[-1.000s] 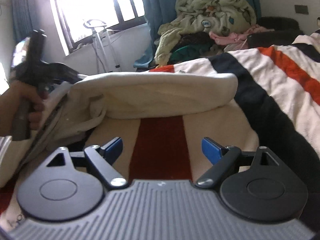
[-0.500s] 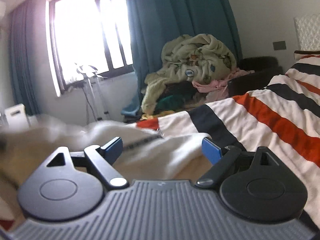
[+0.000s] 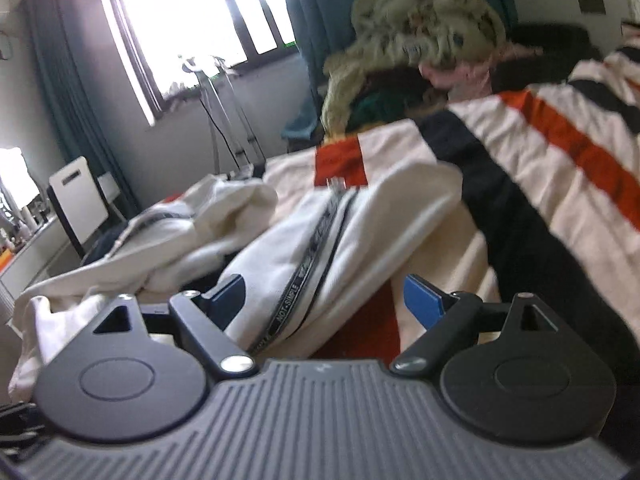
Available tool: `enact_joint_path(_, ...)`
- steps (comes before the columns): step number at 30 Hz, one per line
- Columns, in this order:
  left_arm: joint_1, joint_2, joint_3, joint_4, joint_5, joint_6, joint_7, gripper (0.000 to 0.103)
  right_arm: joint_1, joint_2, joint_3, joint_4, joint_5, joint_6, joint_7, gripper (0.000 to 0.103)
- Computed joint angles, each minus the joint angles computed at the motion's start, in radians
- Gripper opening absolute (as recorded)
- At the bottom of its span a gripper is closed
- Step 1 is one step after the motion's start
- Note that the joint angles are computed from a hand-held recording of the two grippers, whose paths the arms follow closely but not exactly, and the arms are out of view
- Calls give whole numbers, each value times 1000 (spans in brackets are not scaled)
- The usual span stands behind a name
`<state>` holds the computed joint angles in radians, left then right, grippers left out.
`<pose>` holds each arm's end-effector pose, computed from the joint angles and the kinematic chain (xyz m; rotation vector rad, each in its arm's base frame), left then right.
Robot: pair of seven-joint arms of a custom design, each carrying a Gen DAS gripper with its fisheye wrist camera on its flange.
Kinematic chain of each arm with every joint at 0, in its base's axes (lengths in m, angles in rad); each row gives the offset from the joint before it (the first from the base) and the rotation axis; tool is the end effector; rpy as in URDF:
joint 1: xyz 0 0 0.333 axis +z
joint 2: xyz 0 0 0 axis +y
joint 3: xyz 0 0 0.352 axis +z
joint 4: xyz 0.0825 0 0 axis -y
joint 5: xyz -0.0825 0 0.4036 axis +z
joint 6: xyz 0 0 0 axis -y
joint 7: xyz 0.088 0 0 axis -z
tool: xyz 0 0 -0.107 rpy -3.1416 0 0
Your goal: Fold clothes
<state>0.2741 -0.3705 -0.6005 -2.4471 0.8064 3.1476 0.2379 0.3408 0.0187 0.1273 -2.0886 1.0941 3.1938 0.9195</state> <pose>0.4277 -0.2395 0.5237 -1.7669 1.5729 -1.1249 0.5624 0.1907 0.5325 -1.4927 1.4967 -0.4448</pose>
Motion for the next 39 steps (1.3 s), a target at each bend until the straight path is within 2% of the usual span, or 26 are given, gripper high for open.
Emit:
enact_joint_path(2, 75, -42, -52, -10, 15, 11, -56, 81, 10, 23, -36, -3, -267, -39, 242, 87)
enact_joint_path(4, 172, -69, -116, -14, 19, 47, -96, 82, 15, 59, -64, 40, -462, -86, 400, 87)
enact_joint_path(7, 345, -103, -242, -5, -9, 86, -123, 82, 9, 149, -71, 176, -602, -154, 500, 87)
enact_joint_path(9, 461, -123, -327, 7, -39, 103, -135, 82, 15, 236, -91, 313, -679, -246, 596, 87)
enact_joint_path(12, 599, -157, -420, 13, -97, 142, -147, 82, 86, 389, -181, 535, -889, -355, 776, 87)
enact_joint_path(17, 757, -171, -528, 7, -192, 239, -128, 83, 124, 614, -225, 884, -1099, -615, 858, 86)
enact_joint_path(19, 789, -159, -558, 10, -216, 246, -102, 83, 164, 676, -285, 977, -1205, -707, 937, 75)
enact_joint_path(20, 800, -157, -570, 11, -229, 248, -90, 83, 178, 711, -307, 1032, -1253, -760, 969, 65)
enact_joint_path(22, 825, -158, -596, 11, -255, 263, -66, 83, 168, 727, -306, 1056, -1284, -783, 1020, 44)
enact_joint_path(23, 827, -162, -600, 9, -270, 267, -56, 83, 158, 724, -299, 1053, -1290, -782, 1042, 19)
enact_joint_path(24, 828, -165, -604, 7, -285, 270, -47, 83, 147, 707, -292, 1031, -1292, -757, 1063, 11)
enact_joint_path(29, 789, -193, -581, -13, -373, 263, -17, 83, 97, 565, -277, 860, -1282, -468, 1148, 8)
enact_joint_path(32, 773, -216, -566, -39, -432, 323, -2, 83, 47, 448, -263, 724, -1222, -198, 1169, 8)
enact_joint_path(33, 768, -222, -562, -48, -452, 343, 4, 83, 50, 405, -285, 659, -1201, -92, 1185, 8)
enact_joint_path(36, 752, -215, -554, -81, -520, 455, 11, 83, 167, 299, -480, 488, -1128, 193, 1248, 6)
enact_joint_path(38, 724, -195, -537, -96, -546, 501, 24, 83, 303, 234, -635, 374, -979, 281, 1176, 6)
enact_joint_path(39, 698, -191, -520, -102, -553, 492, 32, 83, 385, 205, -716, 313, -874, 283, 1111, 6)
